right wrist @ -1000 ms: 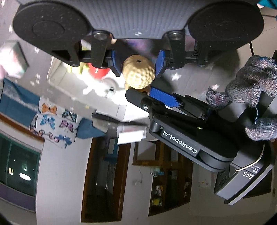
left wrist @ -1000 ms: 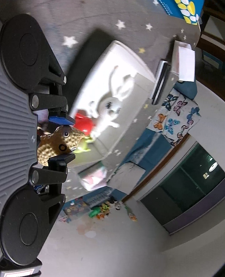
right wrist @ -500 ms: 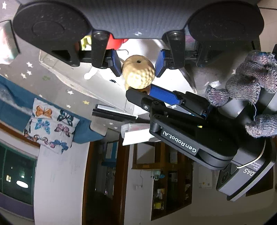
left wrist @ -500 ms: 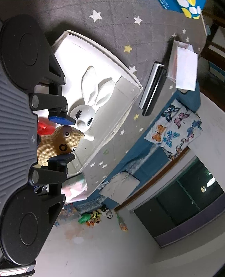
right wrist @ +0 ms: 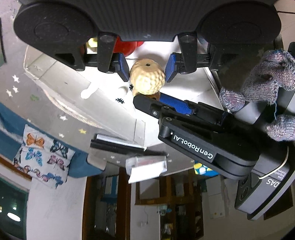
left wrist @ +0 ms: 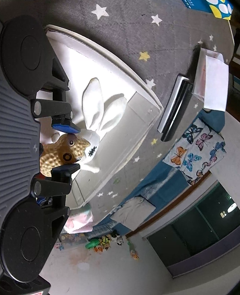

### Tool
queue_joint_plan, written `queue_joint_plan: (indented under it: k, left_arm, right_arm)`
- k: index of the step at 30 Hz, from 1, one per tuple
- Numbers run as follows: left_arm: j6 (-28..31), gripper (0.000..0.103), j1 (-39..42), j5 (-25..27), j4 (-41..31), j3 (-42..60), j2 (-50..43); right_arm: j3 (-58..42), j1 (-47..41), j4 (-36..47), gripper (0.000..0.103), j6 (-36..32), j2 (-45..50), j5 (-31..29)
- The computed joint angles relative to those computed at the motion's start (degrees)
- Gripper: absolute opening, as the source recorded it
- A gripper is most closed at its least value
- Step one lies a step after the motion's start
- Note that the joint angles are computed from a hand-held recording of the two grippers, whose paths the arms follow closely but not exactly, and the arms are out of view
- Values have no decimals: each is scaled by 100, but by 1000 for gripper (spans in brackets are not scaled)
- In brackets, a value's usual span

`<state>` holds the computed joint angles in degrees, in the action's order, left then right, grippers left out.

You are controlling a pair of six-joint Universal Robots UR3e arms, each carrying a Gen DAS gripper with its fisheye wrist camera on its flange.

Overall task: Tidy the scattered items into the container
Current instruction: 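Lift the peanut figure with the left gripper and carry it over the box, then lower the peanut figure into the box and open the left gripper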

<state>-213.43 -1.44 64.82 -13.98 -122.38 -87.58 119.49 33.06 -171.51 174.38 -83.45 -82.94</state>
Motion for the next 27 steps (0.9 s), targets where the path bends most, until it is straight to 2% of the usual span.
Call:
queue_joint_plan:
  k: [7,13,27]
  left_arm:
    - [69,38,-62,134,4,121,-285]
    - [90,38,-35,121,-6,115,-382]
    - [126,38,-99,359,-112,96,-209]
  right_arm:
    - [-581,57,601,42,-254,429,-129]
    - [-853,-33,981,42,-337,570,3]
    - [-766,-40,938,43,-259,493,15]
